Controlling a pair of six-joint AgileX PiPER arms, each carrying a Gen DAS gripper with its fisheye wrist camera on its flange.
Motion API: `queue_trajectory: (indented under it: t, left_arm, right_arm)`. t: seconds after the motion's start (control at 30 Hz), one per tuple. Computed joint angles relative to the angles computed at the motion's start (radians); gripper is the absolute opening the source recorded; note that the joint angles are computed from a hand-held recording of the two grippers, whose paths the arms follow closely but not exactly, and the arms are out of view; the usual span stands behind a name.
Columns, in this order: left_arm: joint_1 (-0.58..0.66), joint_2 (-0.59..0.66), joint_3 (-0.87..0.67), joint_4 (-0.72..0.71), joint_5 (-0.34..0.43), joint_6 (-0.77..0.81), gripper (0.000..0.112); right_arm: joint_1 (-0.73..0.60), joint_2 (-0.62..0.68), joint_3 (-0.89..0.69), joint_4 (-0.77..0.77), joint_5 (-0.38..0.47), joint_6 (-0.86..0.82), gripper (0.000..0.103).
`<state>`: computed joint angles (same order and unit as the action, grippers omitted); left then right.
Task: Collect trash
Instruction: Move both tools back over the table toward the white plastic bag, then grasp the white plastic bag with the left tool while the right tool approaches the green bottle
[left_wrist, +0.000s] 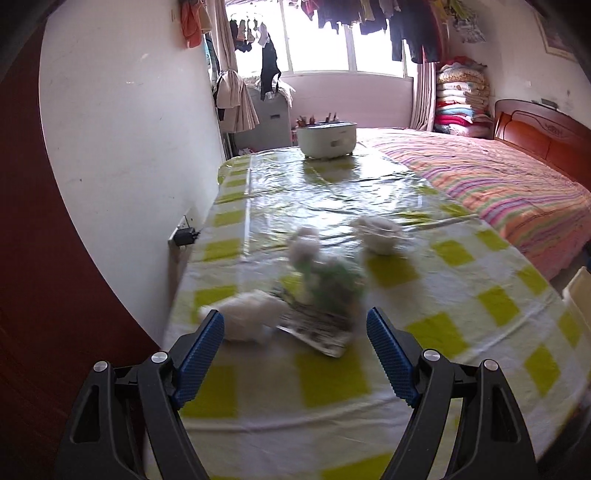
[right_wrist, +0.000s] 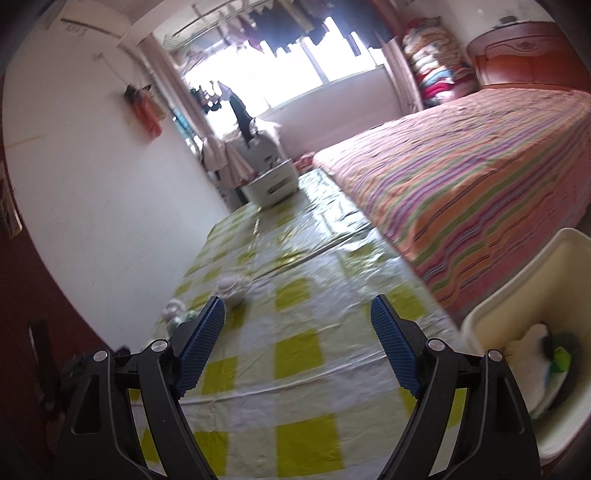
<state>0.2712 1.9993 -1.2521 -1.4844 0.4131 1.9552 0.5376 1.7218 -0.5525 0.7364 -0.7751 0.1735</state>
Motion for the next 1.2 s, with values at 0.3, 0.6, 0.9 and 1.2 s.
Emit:
queue_trajectory:
  t: [0.3, 0.6, 0.9, 1.2]
  left_arm:
    - [0.056, 0.239, -0.38, 0.411, 0.155, -0.35, 0.077]
    - [0.035, 0.369, -0.593, 0.658, 0.245, -0.596, 0.077]
    - [0.011, 0.453, -0.707, 0.808, 0.266, -0.762, 0.072]
    - [-0.003, 0.414, -0.627, 0.798, 0.225, -0.748, 0.035]
  right_arm:
    - [0.026, 0.07, -0.097, -0.033, 0.077, -0.055, 0.08]
    - [0.025, 0.088, -0.125, -0.084, 0.108, -0.027, 0.08]
    - [0.023, 0.057, -0.095, -0.128, 0.1, 0.02, 0.08]
    - [0.041, 0.041, -0.084, -0.095, 0.087, -0.008, 0.08]
